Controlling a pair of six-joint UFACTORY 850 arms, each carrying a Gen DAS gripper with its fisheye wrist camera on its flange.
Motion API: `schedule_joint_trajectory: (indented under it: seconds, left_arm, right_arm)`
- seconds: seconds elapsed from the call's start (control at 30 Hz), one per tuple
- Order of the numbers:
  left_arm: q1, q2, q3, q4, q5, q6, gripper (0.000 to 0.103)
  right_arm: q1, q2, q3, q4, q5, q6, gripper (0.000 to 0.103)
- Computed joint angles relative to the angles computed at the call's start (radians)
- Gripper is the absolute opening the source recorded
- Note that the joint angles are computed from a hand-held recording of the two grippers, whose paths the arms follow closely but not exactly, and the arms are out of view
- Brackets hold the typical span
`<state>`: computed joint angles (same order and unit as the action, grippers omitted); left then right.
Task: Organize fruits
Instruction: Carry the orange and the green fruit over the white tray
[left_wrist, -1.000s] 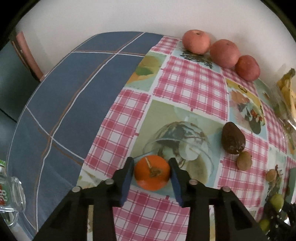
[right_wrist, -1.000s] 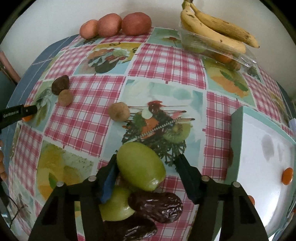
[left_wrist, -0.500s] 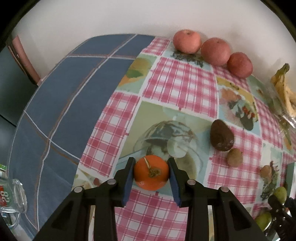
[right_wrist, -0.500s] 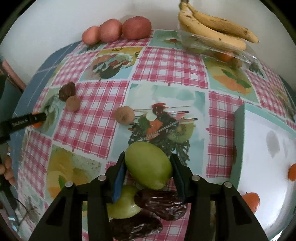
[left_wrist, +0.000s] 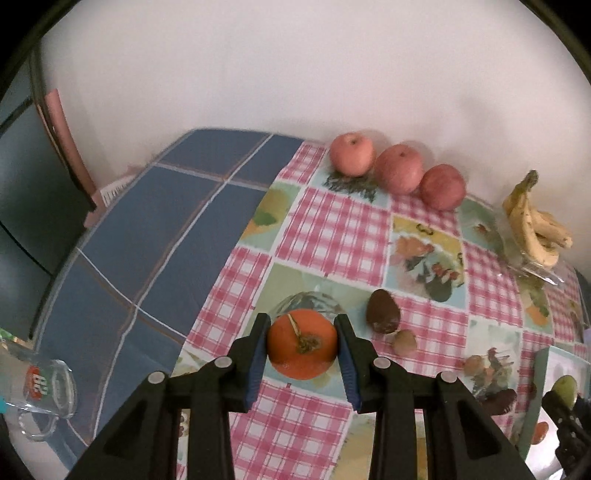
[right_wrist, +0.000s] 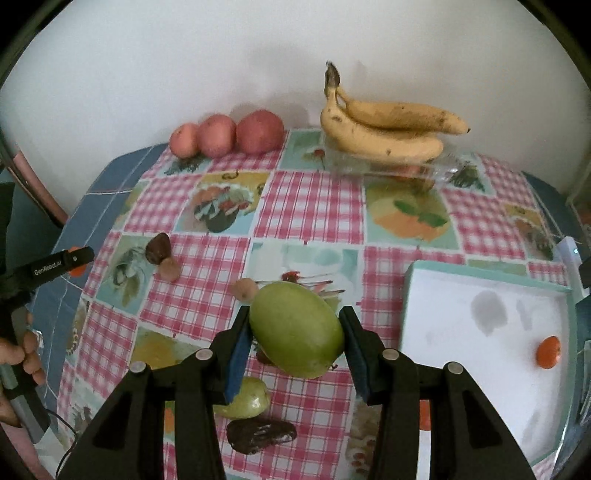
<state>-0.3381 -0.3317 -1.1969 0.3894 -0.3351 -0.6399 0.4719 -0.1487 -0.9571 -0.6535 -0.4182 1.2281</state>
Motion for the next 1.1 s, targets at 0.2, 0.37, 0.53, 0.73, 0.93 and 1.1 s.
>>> schedule_joint_trajectory:
  seconds: [0.2, 0.37, 0.53, 0.73, 0.93, 1.1]
  left_arm:
    - [-0.029, 0.04, 0.015, 0.061, 0.004, -0.055, 0.037]
    - [-0.062, 0.077, 0.046, 0.16, -0.003, -0.161, 0.037]
    - [-0.108, 0.108, 0.084, 0.22, -0.006, -0.243, 0.037]
    - [-0.16, 0.133, 0.115, 0.203, 0.005, -0.238, 0.037]
    - [-0.225, 0.147, 0.14, 0.211, -0.001, -0.248, 0.037]
    - [-0.275, 0.148, 0.139, 0.183, 0.003, -0.205, 0.037]
  right_arm:
    - [-0.003, 0.044, 0.037, -0.002, -0.019, 0.011, 0.049]
    - [-0.006, 0.098, 0.081, -0.029, -0.026, 0.061, 0.049]
    - [-0.013, 0.144, 0.117, -0.045, -0.028, 0.106, 0.049]
    - [-0.013, 0.204, 0.162, -0.057, -0.035, 0.145, 0.049]
    - [-0.016, 0.279, 0.222, -0.068, -0.038, 0.192, 0.049]
    - [-0.037, 0.325, 0.26, -0.066, -0.041, 0.201, 0.049]
